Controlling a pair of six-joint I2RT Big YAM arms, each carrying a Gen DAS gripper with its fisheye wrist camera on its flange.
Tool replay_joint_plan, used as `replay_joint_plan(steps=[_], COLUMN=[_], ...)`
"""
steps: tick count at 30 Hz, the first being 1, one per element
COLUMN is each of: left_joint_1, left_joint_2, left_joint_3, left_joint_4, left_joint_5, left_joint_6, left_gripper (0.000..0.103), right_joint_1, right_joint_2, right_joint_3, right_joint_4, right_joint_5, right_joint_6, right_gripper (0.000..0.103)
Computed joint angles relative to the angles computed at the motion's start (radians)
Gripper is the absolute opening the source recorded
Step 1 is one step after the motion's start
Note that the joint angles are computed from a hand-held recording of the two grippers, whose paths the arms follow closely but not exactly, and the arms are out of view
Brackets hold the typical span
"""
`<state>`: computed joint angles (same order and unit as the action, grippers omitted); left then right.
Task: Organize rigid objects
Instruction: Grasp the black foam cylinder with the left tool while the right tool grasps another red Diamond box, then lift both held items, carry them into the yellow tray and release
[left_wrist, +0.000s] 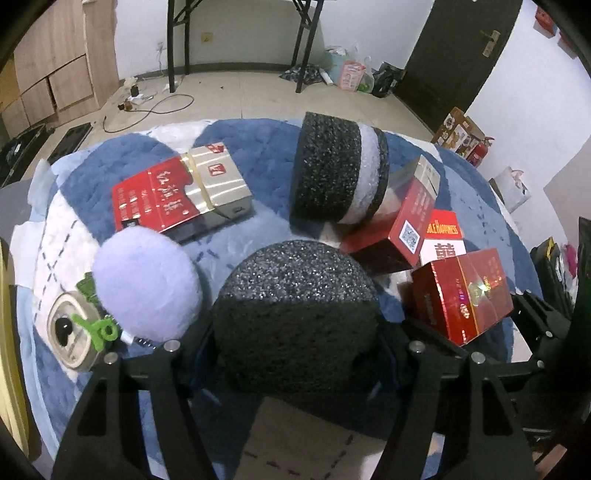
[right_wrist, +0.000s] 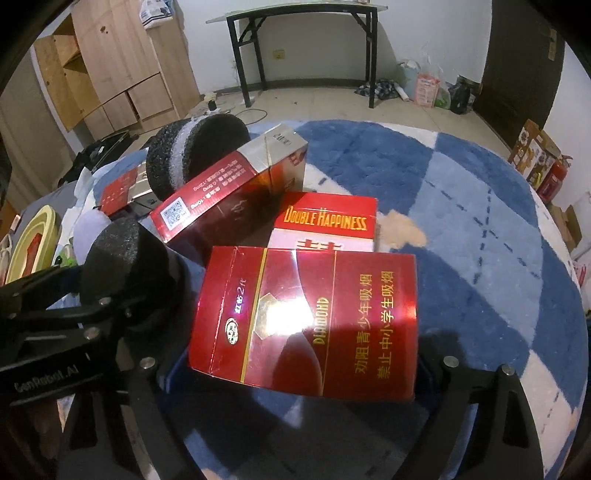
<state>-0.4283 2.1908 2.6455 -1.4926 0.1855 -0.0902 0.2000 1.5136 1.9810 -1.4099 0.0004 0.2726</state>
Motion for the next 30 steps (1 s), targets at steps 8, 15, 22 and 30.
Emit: replay_joint_plan(steps=[8, 15, 22, 30], left_joint_1=[0.018, 0.032, 0.043, 0.065], left_joint_2=[-0.078, -0.158, -0.227, -0.283], left_joint_3=[-0.065, -0.113, -0.168, -0.229], left_joint_4=[0.021, 0.051, 0.072, 0.090], left_joint_5=[0.010, 0.019, -0.009, -0.032], left_joint_6=[0.017, 0.026, 0.051, 0.066], left_gripper=[0.071, 0.071, 0.071, 0.070], right_joint_1=[-0.026, -0.011, 0.019, 0.045], right_joint_2=[-0.031, -0.040, -0.048, -0.057], right_joint_3=[0.026, 0.121, 0.210, 0.236], right_joint_4=[-0.038, -0.073, -0.118, -0.142], right_joint_5=[0.004, 0.037, 0.062, 0.085], right_joint_6=[-0.023, -0.060, -0.084, -0.085], right_gripper=[0.092, 0.092, 0.092, 0.092])
